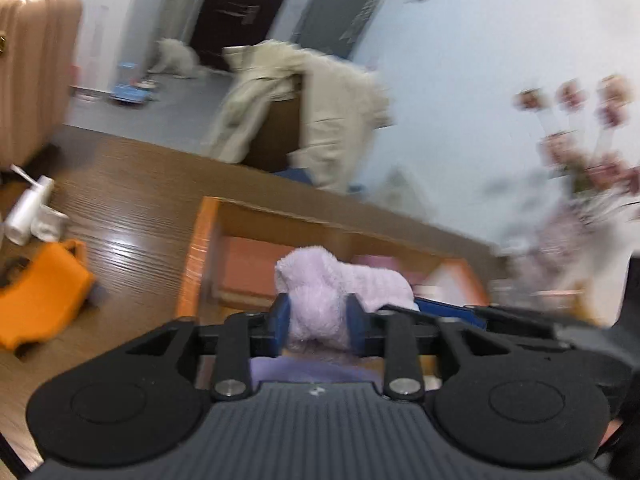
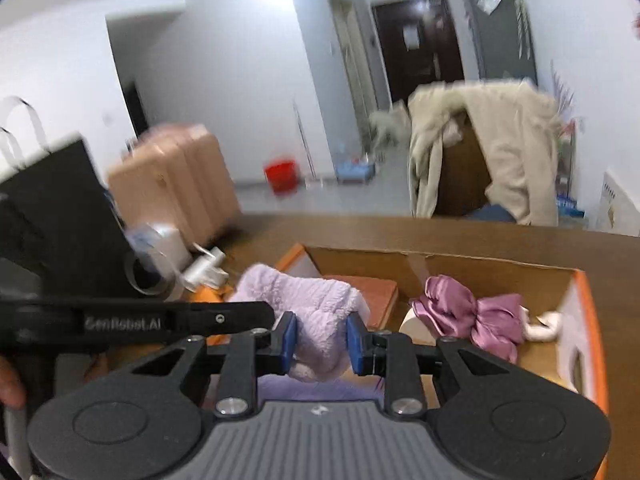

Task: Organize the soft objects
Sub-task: 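Carry the pink towel into the box and open the right tool, then move the left tool to the iridescent mesh sponge and close it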

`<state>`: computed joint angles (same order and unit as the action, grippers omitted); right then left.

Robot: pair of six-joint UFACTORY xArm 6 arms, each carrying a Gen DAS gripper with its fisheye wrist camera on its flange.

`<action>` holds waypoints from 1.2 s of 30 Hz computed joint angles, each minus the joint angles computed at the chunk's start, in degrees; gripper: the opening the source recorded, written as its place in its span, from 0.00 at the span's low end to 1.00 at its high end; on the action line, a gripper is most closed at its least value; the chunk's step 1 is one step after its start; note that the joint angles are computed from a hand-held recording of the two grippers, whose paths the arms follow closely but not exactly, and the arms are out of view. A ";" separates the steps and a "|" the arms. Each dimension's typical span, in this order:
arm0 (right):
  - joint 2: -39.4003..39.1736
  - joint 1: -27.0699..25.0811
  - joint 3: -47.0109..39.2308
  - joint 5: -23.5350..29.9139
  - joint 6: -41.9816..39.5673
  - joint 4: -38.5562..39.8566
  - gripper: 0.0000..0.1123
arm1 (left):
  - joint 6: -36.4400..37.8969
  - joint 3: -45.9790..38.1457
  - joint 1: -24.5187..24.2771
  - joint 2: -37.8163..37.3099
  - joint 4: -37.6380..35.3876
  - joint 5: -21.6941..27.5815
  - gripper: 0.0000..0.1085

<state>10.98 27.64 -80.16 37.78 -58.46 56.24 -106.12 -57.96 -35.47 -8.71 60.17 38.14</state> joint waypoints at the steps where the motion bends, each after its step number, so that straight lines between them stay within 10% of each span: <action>1: 3.20 0.65 -3.20 0.50 2.96 -3.89 0.23 | 3.31 -0.81 -0.05 0.93 -0.98 2.60 0.41; 8: 16.02 -0.45 -19.36 16.37 13.92 -14.05 0.28 | 5.32 3.25 -0.27 -2.45 3.47 2.74 0.49; 14: 9.52 0.06 -10.65 8.21 9.18 -12.79 0.43 | 5.04 5.07 -4.59 -6.96 5.29 5.87 0.59; 25: -30.47 -2.91 28.65 -8.97 -21.24 16.11 0.60 | -2.76 11.12 -34.34 -16.36 10.17 37.40 0.83; 30: -50.60 -3.60 48.52 -11.47 -27.96 25.95 0.66 | -9.65 15.29 -44.54 -15.15 7.66 38.45 0.90; 36: -65.73 -1.83 65.14 -13.69 -10.24 13.97 0.66 | -20.46 16.78 -49.34 -12.98 2.48 37.07 0.90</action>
<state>-54.76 25.81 -15.02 24.09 -68.71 70.21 -126.58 -41.17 -84.82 -21.70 62.65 75.22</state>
